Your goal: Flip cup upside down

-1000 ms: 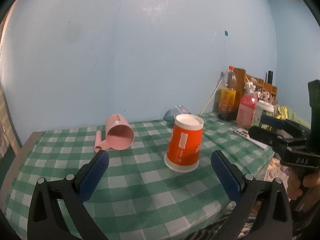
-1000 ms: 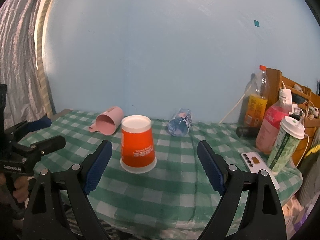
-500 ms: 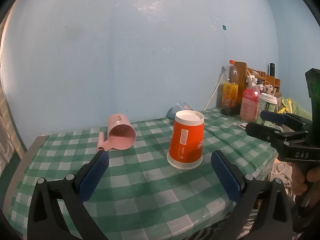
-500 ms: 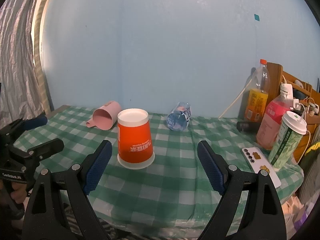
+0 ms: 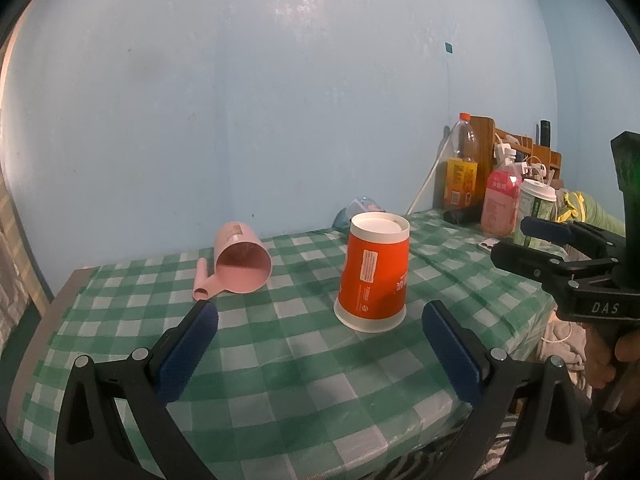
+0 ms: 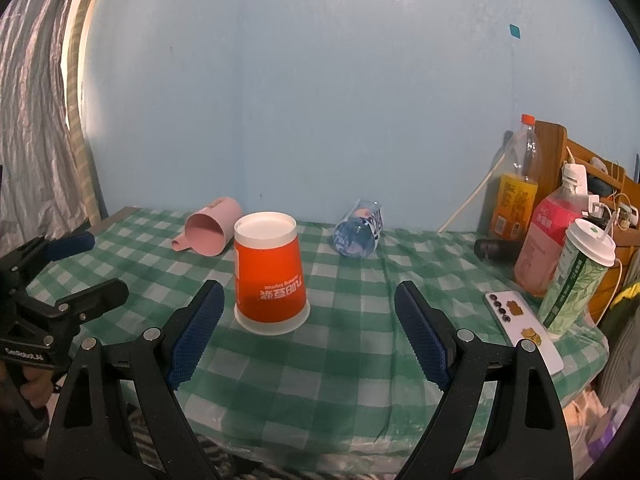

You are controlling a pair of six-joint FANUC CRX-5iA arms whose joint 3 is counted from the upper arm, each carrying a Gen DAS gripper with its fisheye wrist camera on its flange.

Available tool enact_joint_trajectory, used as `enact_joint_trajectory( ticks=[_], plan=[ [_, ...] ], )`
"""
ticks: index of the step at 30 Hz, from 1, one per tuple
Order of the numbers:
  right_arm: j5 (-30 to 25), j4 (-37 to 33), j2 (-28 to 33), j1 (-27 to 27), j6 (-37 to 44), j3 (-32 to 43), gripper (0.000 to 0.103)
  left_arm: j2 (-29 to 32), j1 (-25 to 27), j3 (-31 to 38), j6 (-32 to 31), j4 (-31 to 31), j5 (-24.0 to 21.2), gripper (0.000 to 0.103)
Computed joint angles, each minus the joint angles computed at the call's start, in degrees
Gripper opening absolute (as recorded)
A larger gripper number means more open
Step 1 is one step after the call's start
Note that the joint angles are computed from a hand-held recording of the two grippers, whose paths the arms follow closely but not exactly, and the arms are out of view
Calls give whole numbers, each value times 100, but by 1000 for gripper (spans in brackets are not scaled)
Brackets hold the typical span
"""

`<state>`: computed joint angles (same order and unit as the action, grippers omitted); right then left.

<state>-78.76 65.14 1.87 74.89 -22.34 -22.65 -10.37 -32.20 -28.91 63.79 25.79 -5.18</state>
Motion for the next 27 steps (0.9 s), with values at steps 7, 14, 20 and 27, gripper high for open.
enact_joint_trajectory(
  ticks=[7,14,20,27],
  plan=[
    [31,-34,20,-19,14,21,86,35,6,58,172,-176,-64,103],
    [49,-60,33,-31,49,37,86,117,67,101,156,3,-209,103],
    [84,-71,29,-47,66,32,86,133,35,64,-69,173,-195,103],
    [146,-85,14,-69,29,7,86,171,83,242,455,-443,-328,103]
  ],
)
